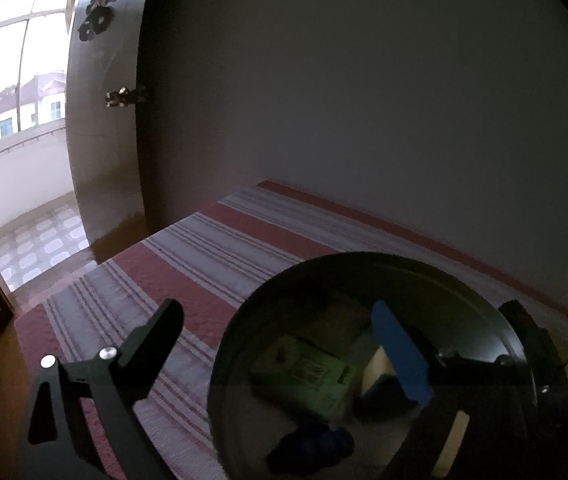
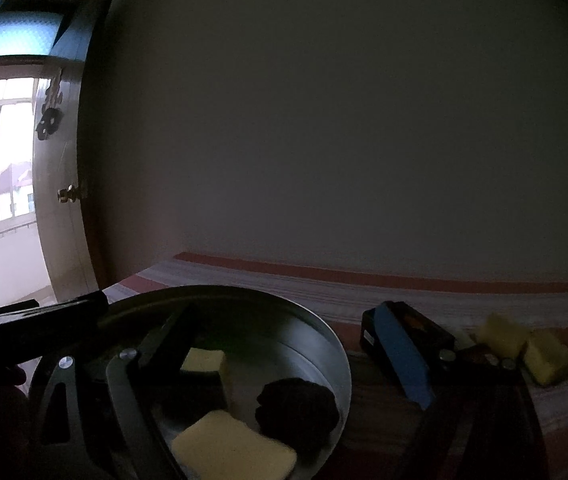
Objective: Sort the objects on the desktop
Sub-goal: 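Move both open tools from the pan back to the item pile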
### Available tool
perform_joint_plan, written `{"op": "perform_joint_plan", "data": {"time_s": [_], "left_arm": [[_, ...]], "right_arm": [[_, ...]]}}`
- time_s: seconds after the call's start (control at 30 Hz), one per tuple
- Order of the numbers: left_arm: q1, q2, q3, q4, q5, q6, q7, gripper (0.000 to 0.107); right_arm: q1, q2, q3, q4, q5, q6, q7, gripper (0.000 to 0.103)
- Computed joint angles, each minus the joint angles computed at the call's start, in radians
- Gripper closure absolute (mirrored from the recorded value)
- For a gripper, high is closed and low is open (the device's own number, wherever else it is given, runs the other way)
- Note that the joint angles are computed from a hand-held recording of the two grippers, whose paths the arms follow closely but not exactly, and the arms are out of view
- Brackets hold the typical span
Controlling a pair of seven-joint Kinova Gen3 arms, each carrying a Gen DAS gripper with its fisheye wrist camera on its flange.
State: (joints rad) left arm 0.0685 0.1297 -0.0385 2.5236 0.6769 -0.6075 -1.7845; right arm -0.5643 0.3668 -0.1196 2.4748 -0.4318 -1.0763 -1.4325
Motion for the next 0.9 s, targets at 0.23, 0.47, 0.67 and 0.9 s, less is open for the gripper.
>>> {"op": "perform_joint_plan", "data": {"time_s": [0.23, 0.47, 0.67, 0.9], "left_arm": [[0.032, 0.011, 0.004, 0.002, 0.087, -0.049, -0.05, 0.005], [0.07, 0.035, 0.013, 0.006, 0.168, -0.124, -0.077, 0.005], [0.106, 0.055, 0.032, 0.033, 0.182, -0.217, -0.017, 0.005], [0.19, 0.092, 0.058, 0.054, 0.218, -0.335, 0.006, 0.005]], "right_arm": [[0.01, 0.004, 0.003, 0.006, 0.017, -0.019, -0.009, 0.012], [0.01, 0.028, -0.003, 0.047, 0.003, -0.141, -0.06, 0.012], [-0.007, 0.052, 0.003, 0.065, -0.056, -0.227, -0.078, 0.012], [-0.007, 0.064, 0.015, 0.1, -0.104, -0.297, -0.092, 0.012]]}}
